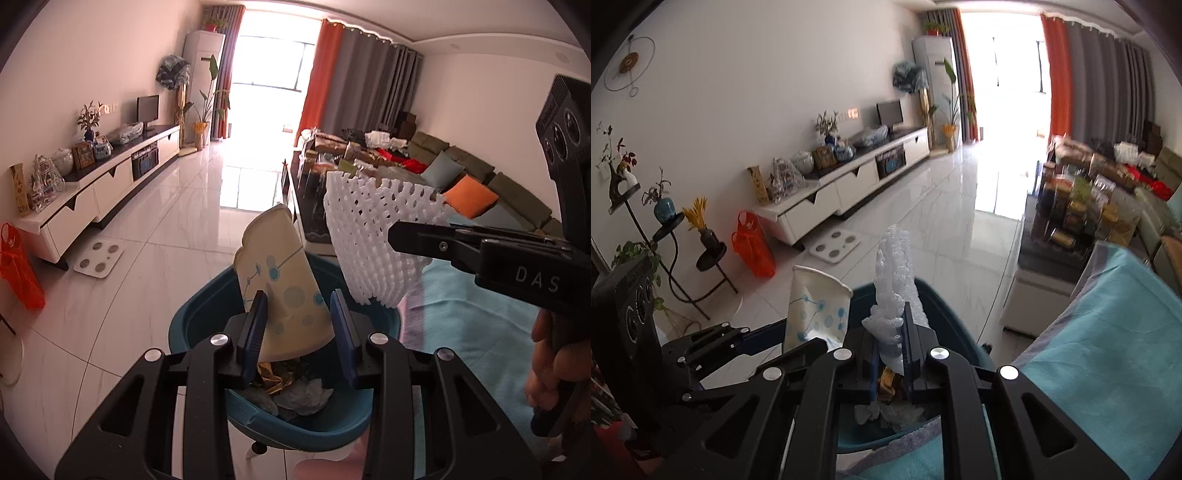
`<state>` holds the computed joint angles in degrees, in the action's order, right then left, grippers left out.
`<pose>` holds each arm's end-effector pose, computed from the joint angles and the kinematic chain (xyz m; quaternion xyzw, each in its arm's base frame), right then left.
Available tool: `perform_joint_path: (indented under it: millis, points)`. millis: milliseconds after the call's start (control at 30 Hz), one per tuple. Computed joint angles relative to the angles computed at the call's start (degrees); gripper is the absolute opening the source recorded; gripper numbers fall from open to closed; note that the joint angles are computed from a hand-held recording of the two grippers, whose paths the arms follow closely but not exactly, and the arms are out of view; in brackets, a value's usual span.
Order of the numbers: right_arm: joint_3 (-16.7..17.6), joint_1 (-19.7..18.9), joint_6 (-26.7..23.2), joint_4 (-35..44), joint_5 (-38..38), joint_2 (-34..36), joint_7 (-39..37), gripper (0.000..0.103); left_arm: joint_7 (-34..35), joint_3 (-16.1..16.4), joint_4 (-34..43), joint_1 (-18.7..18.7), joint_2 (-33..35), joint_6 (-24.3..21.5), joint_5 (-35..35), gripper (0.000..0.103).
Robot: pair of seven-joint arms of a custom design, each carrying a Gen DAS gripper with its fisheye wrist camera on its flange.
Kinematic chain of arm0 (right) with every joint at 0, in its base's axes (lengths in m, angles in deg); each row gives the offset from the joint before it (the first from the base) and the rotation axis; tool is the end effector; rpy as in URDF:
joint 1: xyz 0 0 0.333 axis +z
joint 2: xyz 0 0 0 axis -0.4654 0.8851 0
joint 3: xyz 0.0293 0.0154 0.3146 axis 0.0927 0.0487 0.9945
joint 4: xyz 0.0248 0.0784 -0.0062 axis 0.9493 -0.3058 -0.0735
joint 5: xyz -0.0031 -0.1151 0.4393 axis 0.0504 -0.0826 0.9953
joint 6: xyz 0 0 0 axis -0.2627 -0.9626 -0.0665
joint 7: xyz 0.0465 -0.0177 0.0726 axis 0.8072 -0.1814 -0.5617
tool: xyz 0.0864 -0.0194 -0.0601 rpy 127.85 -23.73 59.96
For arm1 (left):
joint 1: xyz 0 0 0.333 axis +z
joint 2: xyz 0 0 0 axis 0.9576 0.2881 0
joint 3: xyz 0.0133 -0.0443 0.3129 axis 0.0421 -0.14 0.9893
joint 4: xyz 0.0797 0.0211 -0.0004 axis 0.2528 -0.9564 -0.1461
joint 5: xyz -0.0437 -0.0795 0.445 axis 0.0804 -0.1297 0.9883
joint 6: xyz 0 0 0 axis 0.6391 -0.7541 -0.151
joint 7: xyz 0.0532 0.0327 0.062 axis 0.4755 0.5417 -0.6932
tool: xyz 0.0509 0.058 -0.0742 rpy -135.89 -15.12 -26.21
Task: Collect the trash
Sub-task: 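Carry paper cup and foam net to the teal bin and open both tools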
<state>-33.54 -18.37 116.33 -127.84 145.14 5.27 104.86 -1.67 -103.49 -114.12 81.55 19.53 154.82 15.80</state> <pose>0.6300 0.1580 0.3524 -0.7191 0.5679 -0.1693 0.3631 0.6534 -0.1477 0.2723 -0.5577 0.6928 -0.4143 0.1933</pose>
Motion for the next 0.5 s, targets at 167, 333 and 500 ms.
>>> perform_joint_path:
  millis: [167,333,500]
  points:
    - [-3.2,1.4,-4.4,2.0,-8.8,2.6,9.4,0.01,1.8,-0.9,4.1,-0.1,4.0,-3.4,-0.5,0.035]
    - [-3.5,0.9,-7.6,3.9,-13.9,4.6,14.7,0.012,5.7,-2.4,6.9,0.2,7.1,-6.0,-2.9,0.035]
    - [-2.9,-0.3,-9.6,5.3,-15.0,5.8,16.6,0.017,9.4,-2.1,9.0,-1.0,9.2,-7.2,-6.6,0.036]
